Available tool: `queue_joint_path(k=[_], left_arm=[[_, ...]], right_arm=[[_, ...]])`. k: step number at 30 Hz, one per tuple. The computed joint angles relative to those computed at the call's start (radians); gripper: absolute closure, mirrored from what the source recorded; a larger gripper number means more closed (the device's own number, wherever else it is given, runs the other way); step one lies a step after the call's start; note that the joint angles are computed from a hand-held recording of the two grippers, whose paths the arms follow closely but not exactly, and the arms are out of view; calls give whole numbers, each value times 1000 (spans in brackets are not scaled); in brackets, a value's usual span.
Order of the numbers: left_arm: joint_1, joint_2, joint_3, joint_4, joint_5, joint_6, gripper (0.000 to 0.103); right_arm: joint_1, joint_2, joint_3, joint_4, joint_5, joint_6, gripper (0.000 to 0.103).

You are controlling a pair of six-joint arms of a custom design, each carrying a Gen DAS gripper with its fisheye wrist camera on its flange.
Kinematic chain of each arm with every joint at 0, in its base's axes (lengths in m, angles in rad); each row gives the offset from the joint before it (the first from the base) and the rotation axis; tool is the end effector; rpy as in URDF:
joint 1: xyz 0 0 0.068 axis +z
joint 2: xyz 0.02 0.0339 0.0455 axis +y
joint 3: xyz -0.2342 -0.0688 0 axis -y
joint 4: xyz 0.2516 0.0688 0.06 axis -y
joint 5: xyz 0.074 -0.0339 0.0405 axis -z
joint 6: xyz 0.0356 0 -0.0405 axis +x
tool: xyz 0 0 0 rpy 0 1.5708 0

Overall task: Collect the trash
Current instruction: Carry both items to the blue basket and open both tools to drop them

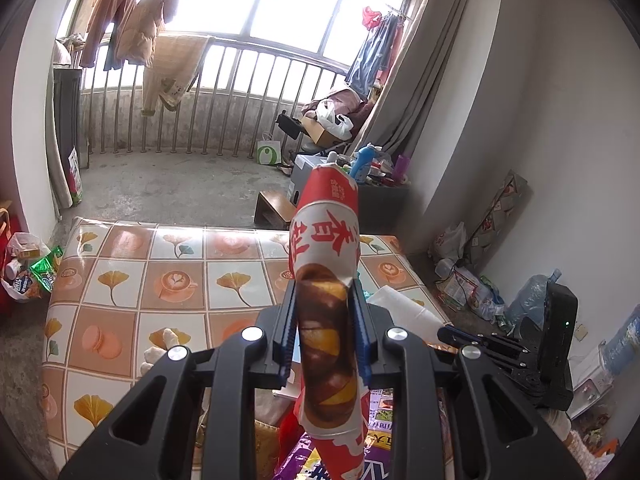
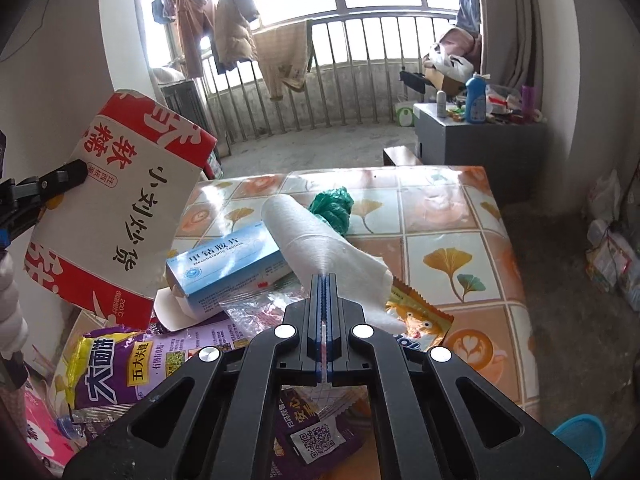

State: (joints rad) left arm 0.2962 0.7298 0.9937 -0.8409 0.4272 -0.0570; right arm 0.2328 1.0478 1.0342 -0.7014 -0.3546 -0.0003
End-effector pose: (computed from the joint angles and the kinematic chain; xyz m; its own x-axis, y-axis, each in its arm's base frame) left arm 0.1591 0.0331 0.3352 -0.5247 -0.2143 -0.8239 0.0366 0.9612 -0.2734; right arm 0.2273 0.0666 0.3026 -0.6378 -0.1515 -0.7552 -0.4716 0.8520 0.2274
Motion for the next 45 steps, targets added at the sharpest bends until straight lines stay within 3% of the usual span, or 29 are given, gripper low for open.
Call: queue_joint_path(k=[5, 11, 21, 27, 32, 36, 42, 45], left_arm=[[-25, -27, 31, -16, -18, 5, 79], [-175, -46, 88, -33, -159, -1, 79], [-685, 43, 218, -19, -540, -103, 79], [-959, 207, 301, 43, -687, -129, 79], [-1094, 448, 445, 80, -683, -150, 79], [-1192, 754, 681, 62, -649, -181, 79], [-1285, 1292, 1162, -11, -553, -188, 79], [-1308, 1619, 1536, -138, -497, -180, 79]], right_arm=[[-74, -92, 18, -2, -75, 41, 103], [-214, -219, -2, -14, -198, 108, 103], [-616, -315, -13, -84, -473, 67, 103], [-887, -290, -13, -147, -631, -25, 103], [-1106, -218, -19, -198, -711, -117, 103], [-1266, -107, -30, -207, -692, -174, 103], [-1424, 157, -29, -128, -539, -175, 103], [-1458, 280, -47, -56, -447, -152, 103]])
